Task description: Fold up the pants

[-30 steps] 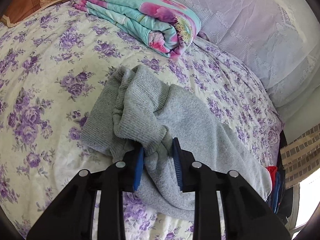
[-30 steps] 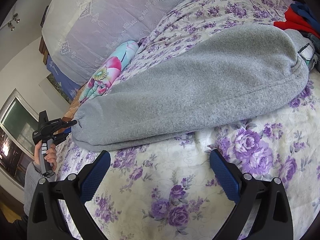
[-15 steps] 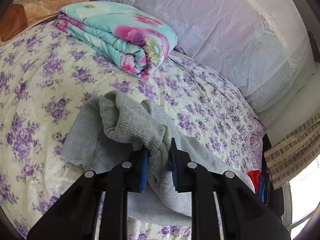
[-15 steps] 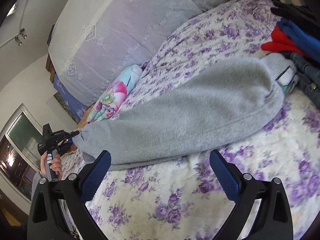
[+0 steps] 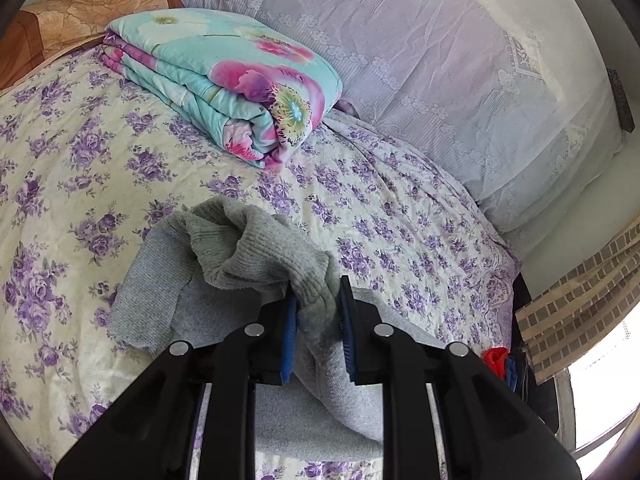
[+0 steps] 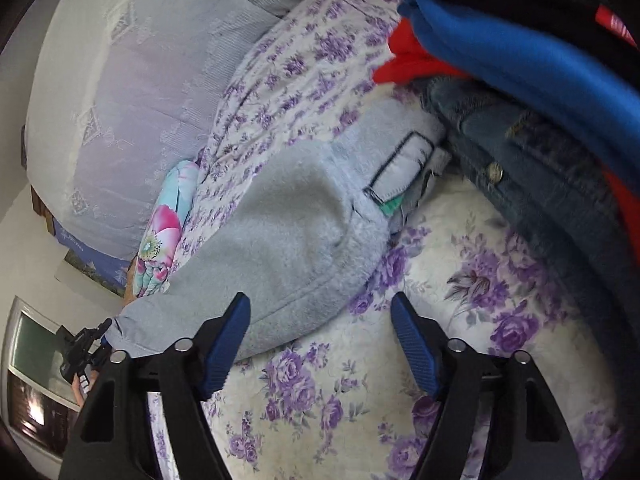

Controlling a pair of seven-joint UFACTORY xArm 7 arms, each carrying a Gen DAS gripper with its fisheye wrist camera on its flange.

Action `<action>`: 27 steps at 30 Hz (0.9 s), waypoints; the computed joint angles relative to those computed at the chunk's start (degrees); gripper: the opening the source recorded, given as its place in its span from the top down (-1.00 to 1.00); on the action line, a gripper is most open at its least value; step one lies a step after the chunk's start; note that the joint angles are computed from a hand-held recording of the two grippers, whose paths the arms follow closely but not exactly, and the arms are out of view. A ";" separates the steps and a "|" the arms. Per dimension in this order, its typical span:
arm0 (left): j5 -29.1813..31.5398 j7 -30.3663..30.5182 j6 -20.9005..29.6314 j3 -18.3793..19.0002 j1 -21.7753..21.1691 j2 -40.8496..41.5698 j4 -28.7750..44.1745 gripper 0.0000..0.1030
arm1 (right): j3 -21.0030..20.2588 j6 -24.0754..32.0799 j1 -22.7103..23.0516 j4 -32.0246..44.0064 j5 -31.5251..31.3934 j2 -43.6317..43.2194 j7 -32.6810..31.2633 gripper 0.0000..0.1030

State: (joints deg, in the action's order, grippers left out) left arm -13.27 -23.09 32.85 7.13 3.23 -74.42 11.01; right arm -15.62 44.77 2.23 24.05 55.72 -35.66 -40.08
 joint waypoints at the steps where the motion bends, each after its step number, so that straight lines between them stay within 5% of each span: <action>1: 0.02 0.10 0.08 0.25 0.05 0.07 -0.06 0.66 | -0.76 0.30 0.83 0.48 1.30 1.19 -1.03 0.26; 2: 0.10 0.14 0.18 0.29 0.18 0.06 -0.15 0.66 | -1.46 1.39 1.23 1.00 2.37 2.23 -1.59 0.62; 6: 0.62 0.56 1.27 0.12 0.39 -0.38 0.01 0.66 | -1.01 2.15 0.11 0.00 3.86 -0.23 -5.13 0.88; 14: 0.66 2.30 -2.19 0.62 -1.01 7.36 3.87 0.66 | -1.35 4.80 1.94 5.77 7.20 0.26 -7.20 0.90; 19: 0.09 3.19 -8.77 1.59 -2.00 22.78 12.55 0.66 | 3.07 1.54 5.35 22.28 12.85 13.82 -8.04 0.90; 22: -1.11 2.30 -12.17 2.65 -1.83 33.90 18.96 0.65 | 8.33 -6.85 5.66 35.13 12.62 25.86 -5.53 0.88; 24: -2.77 1.60 -11.23 4.02 -1.70 38.89 21.79 0.58 | 12.29 -13.96 5.12 41.02 3.00 32.00 0.85 0.61; 25: -3.71 1.38 -10.79 4.47 -1.54 39.74 22.04 0.52 | 15.86 -18.49 3.11 41.16 -0.80 33.02 3.16 -0.03; 26: -4.83 2.29 -10.52 5.43 -2.01 39.59 21.61 0.31 | 17.03 -21.31 2.84 40.12 -2.19 32.56 3.74 -0.38; 27: -5.97 4.17 -10.56 6.64 -2.82 38.47 20.62 -0.09 | 15.81 -21.74 4.39 38.80 -1.19 31.54 2.50 -0.38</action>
